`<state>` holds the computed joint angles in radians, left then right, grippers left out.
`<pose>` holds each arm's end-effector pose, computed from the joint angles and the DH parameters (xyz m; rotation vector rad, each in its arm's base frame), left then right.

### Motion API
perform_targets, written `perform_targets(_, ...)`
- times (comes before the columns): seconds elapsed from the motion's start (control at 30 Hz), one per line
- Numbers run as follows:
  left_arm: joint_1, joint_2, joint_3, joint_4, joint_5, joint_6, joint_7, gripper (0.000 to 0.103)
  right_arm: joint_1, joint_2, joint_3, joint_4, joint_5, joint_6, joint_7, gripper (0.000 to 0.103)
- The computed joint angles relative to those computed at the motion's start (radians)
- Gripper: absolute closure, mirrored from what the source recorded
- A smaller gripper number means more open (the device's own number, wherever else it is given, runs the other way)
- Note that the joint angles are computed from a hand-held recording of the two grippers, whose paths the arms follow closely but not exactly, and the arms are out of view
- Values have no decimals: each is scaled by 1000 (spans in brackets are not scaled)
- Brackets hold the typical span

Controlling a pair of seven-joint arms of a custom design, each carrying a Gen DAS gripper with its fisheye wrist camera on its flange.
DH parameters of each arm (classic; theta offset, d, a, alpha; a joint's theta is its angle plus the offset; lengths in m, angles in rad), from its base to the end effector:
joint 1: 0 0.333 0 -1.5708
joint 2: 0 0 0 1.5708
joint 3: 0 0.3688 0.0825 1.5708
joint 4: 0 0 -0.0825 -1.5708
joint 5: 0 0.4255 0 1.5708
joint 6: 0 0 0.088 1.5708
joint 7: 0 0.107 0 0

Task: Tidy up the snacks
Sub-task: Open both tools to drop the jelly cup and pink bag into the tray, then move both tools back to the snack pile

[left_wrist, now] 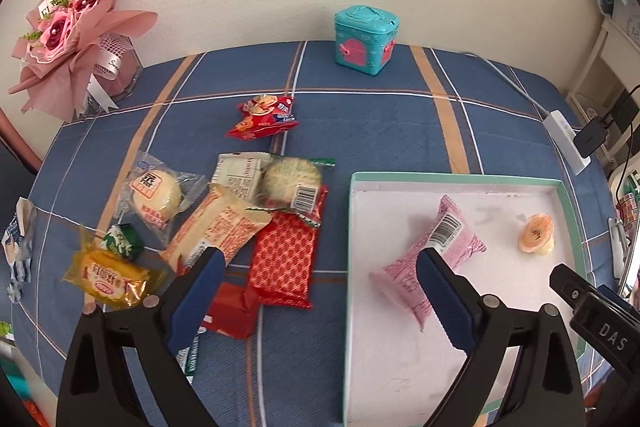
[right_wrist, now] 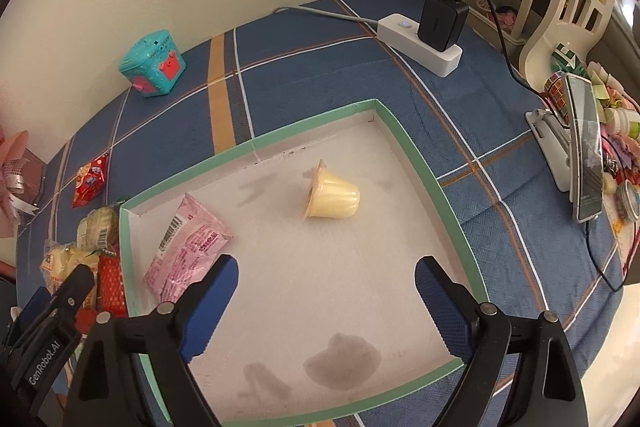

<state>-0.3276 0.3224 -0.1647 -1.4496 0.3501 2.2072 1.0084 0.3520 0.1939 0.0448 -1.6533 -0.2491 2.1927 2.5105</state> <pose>0.6781 -0.3278 0.5966 -1.8717 1.9794 -0.4905 0.6530 0.2612 0.5725 -1.5074 2.3628 -0.3634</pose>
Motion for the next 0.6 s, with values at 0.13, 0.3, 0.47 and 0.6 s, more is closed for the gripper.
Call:
perform_targets(0.13,0,-24,5,-24,30,-5,16,6,8,-12,8,1,-1,-12,-13,0)
perform_targets(0.3,3,-69,9,-72,93,1,10,6,23,-4,18,28,-9,-31,-57,0)
perform_targets(0.47,30,-110,3,-116,86,-3,24,6,36,9,24,47,1,-12,-84,0)
perform_targets(0.6,59,-137,12,-145,91,-9,-6,6,54,40,29,86,4,-28,-116,0)
